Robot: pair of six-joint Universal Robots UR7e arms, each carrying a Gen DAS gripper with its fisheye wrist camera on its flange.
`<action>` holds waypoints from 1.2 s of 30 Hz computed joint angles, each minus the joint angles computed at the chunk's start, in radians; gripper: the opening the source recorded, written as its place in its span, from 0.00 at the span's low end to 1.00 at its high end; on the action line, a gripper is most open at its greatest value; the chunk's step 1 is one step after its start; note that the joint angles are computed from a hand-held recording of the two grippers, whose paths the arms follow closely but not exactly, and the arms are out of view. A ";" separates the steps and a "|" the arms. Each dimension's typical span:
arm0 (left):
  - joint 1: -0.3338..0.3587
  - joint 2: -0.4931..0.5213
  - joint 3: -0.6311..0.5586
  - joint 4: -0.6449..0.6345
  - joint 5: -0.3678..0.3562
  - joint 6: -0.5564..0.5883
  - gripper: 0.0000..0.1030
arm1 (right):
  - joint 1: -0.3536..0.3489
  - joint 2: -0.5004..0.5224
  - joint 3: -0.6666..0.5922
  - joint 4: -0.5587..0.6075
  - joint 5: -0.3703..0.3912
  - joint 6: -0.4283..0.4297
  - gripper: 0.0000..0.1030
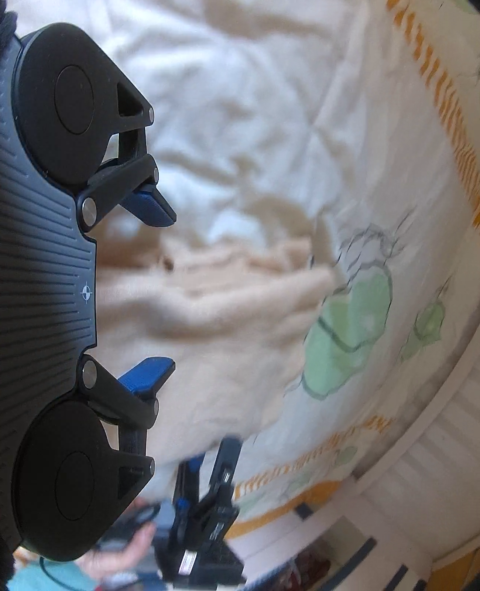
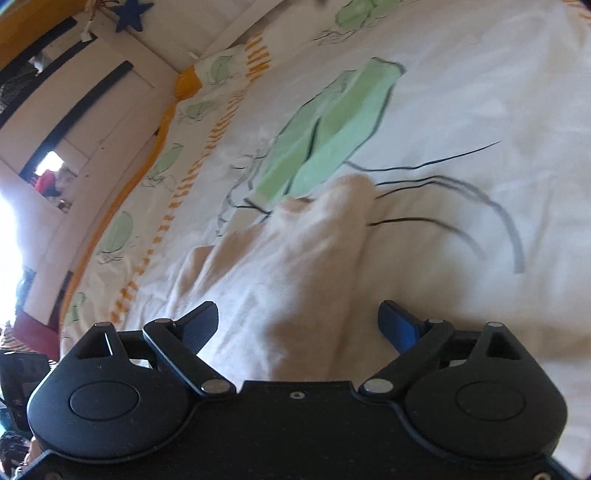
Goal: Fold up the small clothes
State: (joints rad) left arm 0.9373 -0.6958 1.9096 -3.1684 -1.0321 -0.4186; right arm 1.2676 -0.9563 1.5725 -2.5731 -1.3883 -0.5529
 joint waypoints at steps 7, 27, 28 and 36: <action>0.024 0.093 -0.091 -0.026 -0.060 0.028 0.87 | 0.021 0.047 -0.029 0.032 0.031 -0.005 0.93; -0.095 0.091 0.000 -0.078 -0.135 -0.125 0.31 | 0.020 -0.242 0.246 -0.101 -0.136 -0.047 0.45; -0.108 0.097 0.007 -0.085 -0.150 -0.143 0.31 | 0.012 -0.266 0.259 -0.090 -0.136 -0.051 0.45; -0.197 0.126 0.062 -0.092 -0.167 -0.226 0.31 | -0.060 -0.412 0.336 -0.049 -0.157 -0.094 0.53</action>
State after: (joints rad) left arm 0.7402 -0.5701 1.9718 -3.2605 -1.1996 -0.6449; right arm 1.2076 -1.3681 1.9080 -2.6222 -1.5456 -0.6467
